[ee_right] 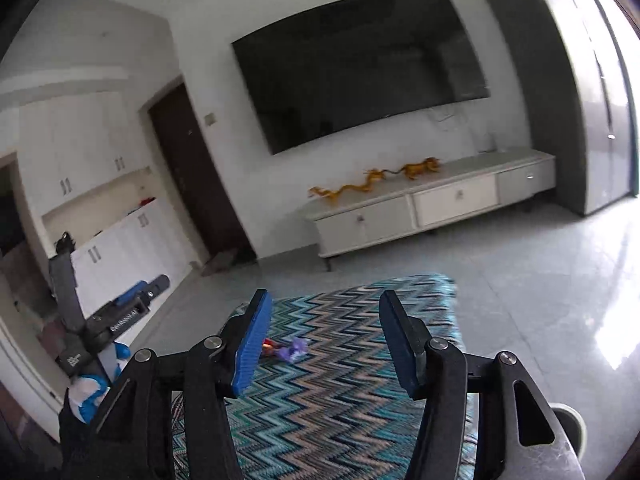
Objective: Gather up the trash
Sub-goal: 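Move both tools back over the rug, then grasp the purple wrapper with the right tool while the left grasps the red snack wrapper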
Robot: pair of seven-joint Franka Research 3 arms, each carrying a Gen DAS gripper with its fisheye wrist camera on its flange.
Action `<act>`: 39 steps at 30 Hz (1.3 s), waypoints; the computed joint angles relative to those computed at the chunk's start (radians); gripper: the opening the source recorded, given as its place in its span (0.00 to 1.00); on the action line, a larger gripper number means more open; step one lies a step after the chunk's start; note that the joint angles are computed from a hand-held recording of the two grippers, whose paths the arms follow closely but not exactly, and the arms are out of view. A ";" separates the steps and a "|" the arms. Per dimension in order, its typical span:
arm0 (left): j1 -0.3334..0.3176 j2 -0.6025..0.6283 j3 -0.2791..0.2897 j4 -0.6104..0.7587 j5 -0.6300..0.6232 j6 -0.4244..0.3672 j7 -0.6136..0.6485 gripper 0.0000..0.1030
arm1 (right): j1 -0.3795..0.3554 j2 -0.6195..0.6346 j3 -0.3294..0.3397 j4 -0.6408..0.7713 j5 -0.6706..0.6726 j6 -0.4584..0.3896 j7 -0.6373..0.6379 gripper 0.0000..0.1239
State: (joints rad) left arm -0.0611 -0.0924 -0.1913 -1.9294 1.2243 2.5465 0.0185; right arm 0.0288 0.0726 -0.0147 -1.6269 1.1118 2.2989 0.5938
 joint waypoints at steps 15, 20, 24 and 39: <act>0.055 0.350 0.134 0.108 -0.266 0.209 0.194 0.63 | 0.117 0.557 0.145 0.511 -0.345 -0.065 0.291 0.47; 0.057 0.460 0.152 0.178 -0.439 0.244 0.303 0.63 | 0.147 0.749 0.173 0.731 -0.467 -0.118 0.406 0.47; 0.054 0.510 0.175 0.202 -0.544 0.278 0.348 0.63 | 0.171 0.869 0.187 0.882 -0.540 -0.171 0.468 0.47; 0.011 0.512 0.231 0.140 -0.679 0.389 0.450 0.17 | 0.156 0.825 0.229 0.745 -0.554 -0.151 0.400 0.20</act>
